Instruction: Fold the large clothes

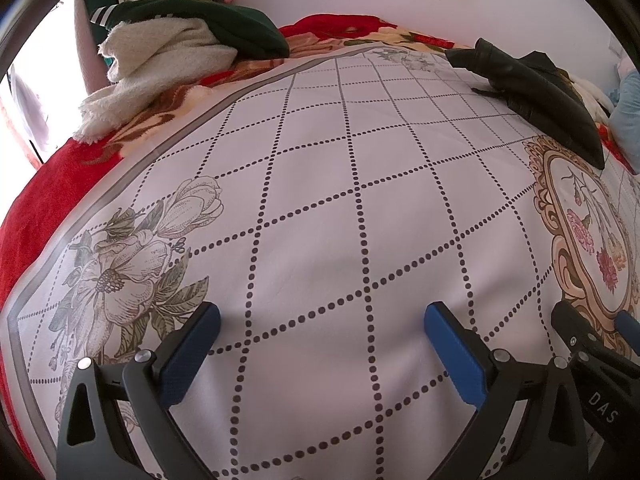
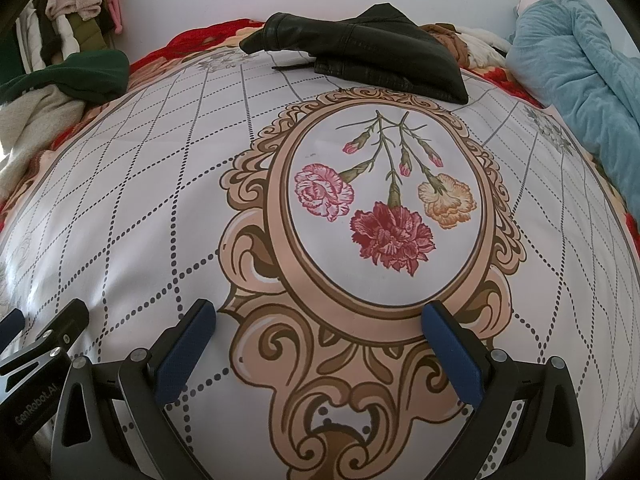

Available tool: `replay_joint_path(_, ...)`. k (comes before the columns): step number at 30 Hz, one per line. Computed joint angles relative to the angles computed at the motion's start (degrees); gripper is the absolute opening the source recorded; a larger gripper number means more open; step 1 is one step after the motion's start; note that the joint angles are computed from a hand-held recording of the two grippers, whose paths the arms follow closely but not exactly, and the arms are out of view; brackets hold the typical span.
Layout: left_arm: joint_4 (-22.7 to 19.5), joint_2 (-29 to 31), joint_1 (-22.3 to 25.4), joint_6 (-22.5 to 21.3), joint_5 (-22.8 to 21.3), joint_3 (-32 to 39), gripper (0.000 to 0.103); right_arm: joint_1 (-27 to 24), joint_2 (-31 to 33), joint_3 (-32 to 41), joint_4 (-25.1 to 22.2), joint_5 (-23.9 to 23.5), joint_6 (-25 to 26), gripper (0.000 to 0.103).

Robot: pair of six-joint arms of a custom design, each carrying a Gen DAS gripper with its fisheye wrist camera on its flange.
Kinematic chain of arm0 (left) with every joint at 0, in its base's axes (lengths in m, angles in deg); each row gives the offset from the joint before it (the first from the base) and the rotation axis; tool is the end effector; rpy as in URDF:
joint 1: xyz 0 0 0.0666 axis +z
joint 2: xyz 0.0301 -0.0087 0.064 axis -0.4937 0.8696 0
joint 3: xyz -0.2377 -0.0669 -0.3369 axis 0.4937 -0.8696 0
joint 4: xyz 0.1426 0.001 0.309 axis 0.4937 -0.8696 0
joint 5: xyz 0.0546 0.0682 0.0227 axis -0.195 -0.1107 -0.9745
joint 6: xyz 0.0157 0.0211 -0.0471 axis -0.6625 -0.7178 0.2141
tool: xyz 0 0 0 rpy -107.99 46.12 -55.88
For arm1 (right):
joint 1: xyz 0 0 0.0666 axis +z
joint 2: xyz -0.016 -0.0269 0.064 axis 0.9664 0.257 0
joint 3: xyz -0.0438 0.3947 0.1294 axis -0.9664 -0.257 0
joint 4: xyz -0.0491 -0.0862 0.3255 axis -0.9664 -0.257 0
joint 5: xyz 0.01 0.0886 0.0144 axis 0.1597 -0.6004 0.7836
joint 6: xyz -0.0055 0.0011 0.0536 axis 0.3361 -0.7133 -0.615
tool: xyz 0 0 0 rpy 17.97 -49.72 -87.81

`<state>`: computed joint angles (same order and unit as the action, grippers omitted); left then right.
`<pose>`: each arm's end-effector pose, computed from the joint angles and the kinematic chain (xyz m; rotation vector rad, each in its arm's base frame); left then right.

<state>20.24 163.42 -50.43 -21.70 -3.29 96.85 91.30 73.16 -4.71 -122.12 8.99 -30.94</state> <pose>0.5120 -0.1820 0.4381 -0.2085 2.5044 0.1535 0.4079 0.1071 0.4511 0.2502 2.5135 -0.1205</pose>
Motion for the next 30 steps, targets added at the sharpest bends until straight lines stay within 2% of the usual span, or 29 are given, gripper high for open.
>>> replay_joint_path(30, -0.56, 0.22, -0.17, 0.24, -0.13, 0.34, 0.103, -0.13, 0.06, -0.02, 0.07, -0.26, 0.21, 0.103)
